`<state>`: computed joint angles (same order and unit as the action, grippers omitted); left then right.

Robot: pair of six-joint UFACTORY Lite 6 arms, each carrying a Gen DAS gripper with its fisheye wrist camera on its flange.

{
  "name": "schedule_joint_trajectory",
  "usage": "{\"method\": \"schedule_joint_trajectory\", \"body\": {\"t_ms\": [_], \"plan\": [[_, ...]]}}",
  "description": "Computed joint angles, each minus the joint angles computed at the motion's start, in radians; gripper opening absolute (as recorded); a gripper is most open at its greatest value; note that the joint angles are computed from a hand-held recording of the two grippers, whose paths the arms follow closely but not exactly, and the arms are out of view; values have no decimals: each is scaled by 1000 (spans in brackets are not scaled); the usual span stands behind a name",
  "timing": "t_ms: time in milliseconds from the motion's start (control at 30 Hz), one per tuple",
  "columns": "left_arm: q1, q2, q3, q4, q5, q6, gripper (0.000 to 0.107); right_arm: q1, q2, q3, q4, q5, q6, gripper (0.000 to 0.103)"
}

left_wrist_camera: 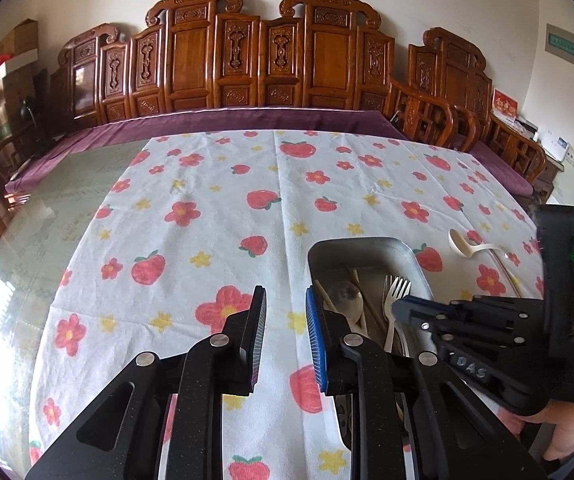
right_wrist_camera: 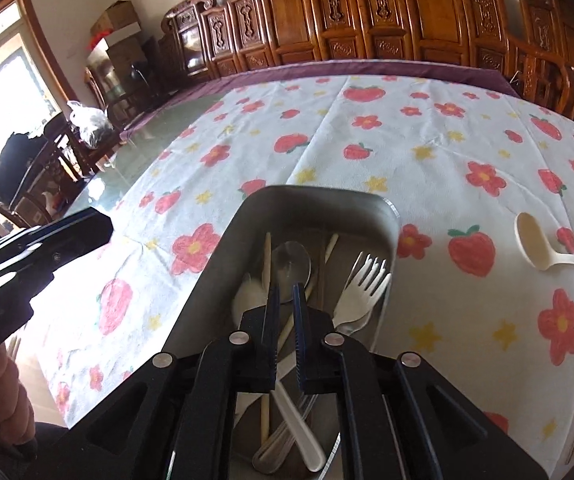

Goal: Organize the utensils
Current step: 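Lower the white spoon into the tray and open the right gripper, then grasp the white plastic ladle spoon with the right gripper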

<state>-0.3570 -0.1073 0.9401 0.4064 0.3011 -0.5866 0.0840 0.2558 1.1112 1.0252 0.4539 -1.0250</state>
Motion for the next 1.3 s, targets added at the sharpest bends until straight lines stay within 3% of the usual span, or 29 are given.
{"method": "schedule_joint_trajectory", "body": {"t_ms": [100,367,467,767,933,1000,1100,1200,1300], "plan": [[-10,2,4,-17,0,14,20,-59,-87,-65,42,21,-102,8],[-116,31,23,126,6,-149,50,-358,-271,-209,27,52,-372,12],[-160,50,35,177,8,-214,52,-498,-232,-199,24,43,-481,24],[-303,128,85,347,38,-425,52,-689,69,-43,61,-65,-648,24],[-344,164,104,386,47,-476,52,-688,124,27,58,-32,-647,25],[-356,180,115,397,47,-494,52,-659,151,70,26,-36,-623,45],[-375,198,128,419,52,-525,52,-609,222,166,-26,-38,-599,47],[-388,216,142,427,56,-539,52,-553,341,337,-188,-26,-455,48],[-397,229,150,432,56,-546,52,-513,499,578,-378,51,-259,48]]}}
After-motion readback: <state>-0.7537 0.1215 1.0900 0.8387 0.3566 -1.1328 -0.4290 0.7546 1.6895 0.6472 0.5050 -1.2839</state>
